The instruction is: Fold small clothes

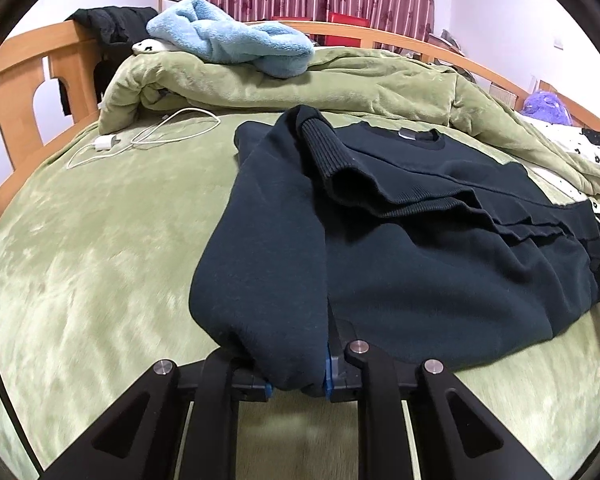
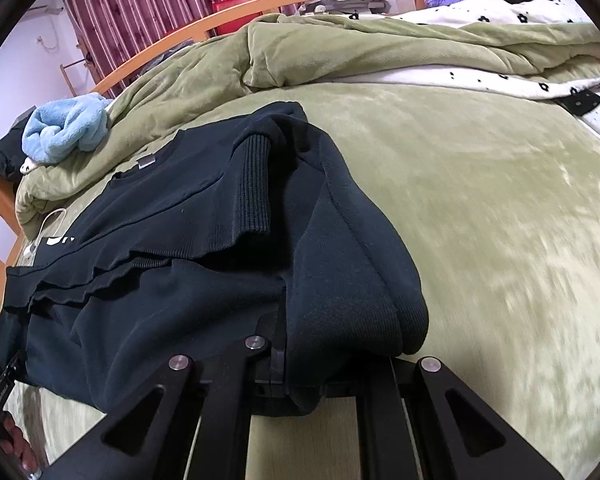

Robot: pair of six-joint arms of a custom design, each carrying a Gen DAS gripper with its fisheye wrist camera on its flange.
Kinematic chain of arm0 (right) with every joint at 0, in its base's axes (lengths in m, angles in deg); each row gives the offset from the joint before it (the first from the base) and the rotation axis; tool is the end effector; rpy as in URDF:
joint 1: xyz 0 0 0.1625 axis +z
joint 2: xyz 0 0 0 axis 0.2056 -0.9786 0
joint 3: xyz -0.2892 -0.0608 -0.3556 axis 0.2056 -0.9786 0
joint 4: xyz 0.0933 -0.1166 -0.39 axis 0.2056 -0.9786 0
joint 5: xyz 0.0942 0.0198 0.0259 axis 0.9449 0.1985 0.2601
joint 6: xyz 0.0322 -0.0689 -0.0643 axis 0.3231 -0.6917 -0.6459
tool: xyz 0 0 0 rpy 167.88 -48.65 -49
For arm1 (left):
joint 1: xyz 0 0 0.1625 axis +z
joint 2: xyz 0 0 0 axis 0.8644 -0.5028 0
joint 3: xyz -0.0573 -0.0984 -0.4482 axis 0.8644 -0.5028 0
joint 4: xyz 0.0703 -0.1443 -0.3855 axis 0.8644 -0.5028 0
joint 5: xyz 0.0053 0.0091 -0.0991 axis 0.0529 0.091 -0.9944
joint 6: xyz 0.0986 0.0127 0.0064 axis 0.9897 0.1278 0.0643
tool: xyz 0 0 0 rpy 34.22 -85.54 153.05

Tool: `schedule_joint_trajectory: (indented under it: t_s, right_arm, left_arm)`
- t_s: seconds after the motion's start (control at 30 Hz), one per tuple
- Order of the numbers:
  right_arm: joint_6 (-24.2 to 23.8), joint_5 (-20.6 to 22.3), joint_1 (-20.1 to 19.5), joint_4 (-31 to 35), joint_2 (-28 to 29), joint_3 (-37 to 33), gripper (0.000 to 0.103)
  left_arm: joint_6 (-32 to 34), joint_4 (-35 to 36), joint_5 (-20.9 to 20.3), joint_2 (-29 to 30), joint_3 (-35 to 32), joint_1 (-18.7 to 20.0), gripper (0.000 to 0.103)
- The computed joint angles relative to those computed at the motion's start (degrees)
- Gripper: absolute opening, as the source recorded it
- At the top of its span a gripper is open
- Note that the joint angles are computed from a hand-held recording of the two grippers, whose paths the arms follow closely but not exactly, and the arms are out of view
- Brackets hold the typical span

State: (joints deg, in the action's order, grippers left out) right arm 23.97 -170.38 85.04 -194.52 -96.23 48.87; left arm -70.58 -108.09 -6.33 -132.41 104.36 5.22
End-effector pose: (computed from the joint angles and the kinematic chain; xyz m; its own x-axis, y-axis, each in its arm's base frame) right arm 0.1536 -0.6743 0.2004 -0.8181 0.2770 0.5040 -0.1748 0.7150 -0.6769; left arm -0.0823 -0.6623 0.2619 -0.7393 0.0219 -0.6730 0.4890 0.7046 -0.5142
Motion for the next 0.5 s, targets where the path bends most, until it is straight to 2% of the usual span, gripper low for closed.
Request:
schedule_joint_trajectory:
  t_s: [0.37, 0.5]
  right_arm:
    - [3.1, -1.2, 2.3, -5.4, -6.1, 13.6, 0.009]
    - [2.5, -1.9, 3.0, -7.7, -7.3, 17.1, 0.009]
  left_arm:
    - [-3.3, -1.1, 0.9, -6.9, 10.0, -2.1, 0.016]
    - [-4.1, -1.4, 1.4, -8.1, 11.9, -2.7, 0.016]
